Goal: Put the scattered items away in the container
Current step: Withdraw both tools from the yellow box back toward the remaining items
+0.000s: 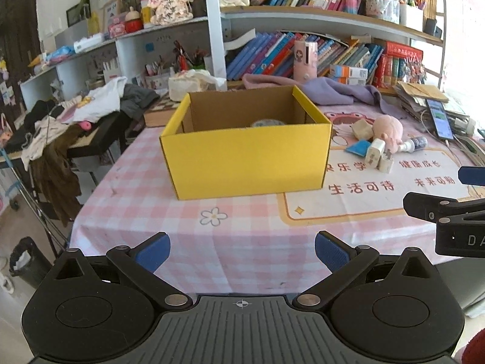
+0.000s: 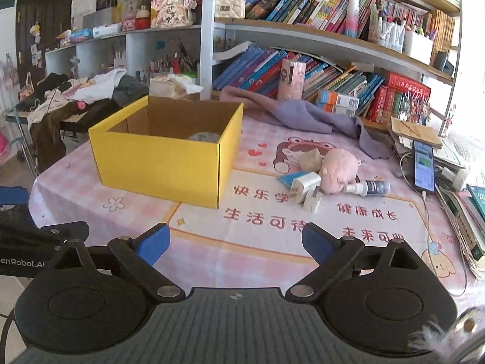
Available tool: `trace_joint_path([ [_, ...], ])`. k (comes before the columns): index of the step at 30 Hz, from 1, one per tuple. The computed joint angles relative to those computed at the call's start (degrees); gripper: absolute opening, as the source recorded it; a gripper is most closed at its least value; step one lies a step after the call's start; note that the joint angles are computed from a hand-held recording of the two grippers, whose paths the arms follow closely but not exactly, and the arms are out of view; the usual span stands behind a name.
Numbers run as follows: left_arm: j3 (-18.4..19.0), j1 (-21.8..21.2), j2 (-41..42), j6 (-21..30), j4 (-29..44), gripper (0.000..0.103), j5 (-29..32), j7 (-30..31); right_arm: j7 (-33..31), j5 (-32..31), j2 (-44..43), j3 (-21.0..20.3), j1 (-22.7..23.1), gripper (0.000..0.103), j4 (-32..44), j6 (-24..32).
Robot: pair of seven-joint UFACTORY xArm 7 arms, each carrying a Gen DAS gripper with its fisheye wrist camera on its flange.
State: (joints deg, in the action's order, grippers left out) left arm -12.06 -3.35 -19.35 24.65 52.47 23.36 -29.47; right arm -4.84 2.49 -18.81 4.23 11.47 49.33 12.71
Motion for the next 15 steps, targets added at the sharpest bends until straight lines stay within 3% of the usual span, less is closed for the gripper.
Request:
trace_joint_path([
  [15, 1.3, -4.7, 4.2, 1.6, 3.0, 0.103, -5.1, 7.2, 5.4, -3.9, -1.3, 0.8, -4.3, 0.098, -1.2, 4.1],
])
